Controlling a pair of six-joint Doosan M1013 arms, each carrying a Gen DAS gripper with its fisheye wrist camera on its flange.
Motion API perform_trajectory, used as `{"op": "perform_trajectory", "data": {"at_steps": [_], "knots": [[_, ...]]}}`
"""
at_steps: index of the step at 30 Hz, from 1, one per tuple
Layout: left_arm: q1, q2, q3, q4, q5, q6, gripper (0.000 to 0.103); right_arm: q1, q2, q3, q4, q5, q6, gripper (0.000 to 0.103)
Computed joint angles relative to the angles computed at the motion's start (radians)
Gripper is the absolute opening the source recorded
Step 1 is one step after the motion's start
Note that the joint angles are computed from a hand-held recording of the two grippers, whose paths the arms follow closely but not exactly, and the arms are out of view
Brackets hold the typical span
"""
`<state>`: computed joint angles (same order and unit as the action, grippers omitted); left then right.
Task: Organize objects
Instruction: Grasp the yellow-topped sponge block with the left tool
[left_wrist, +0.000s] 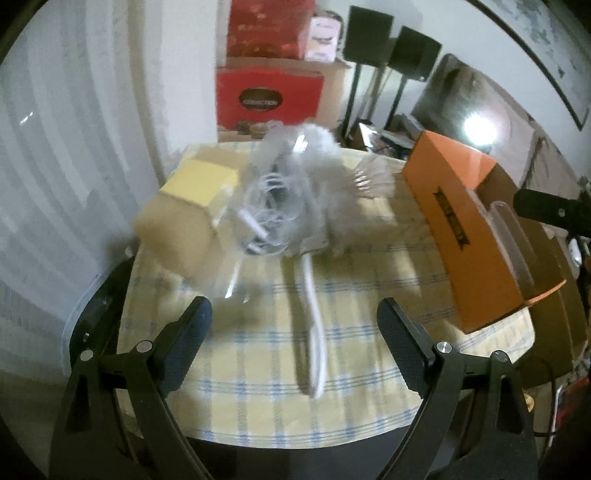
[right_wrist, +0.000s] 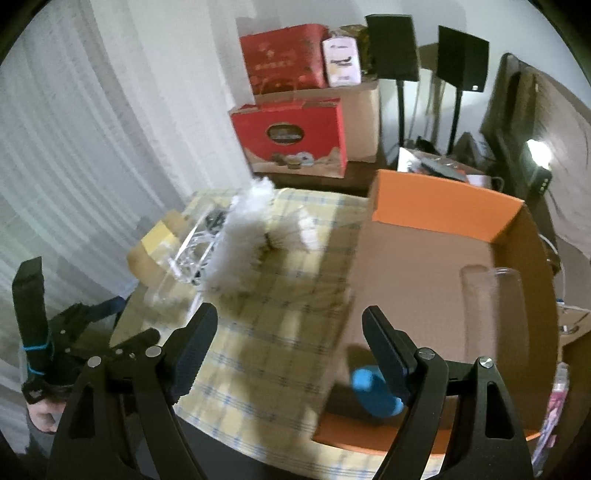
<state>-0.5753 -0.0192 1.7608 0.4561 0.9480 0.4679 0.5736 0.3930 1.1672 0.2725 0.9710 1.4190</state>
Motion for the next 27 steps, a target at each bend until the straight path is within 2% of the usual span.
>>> {"op": "perform_trajectory", "data": {"at_steps": [18, 27], "knots": [[0.067, -0.039, 0.091, -0.063, -0.052, -0.040, 0.090, 0.053, 0.072, -0.031, 0.074, 0.025, 0.005, 0.082], [0.107, -0.055, 0.114, -0.036, -0.078, -0.092, 0.090, 0.063, 0.117, -0.067, 0.067, 0.044, 0.045, 0.082]]}}
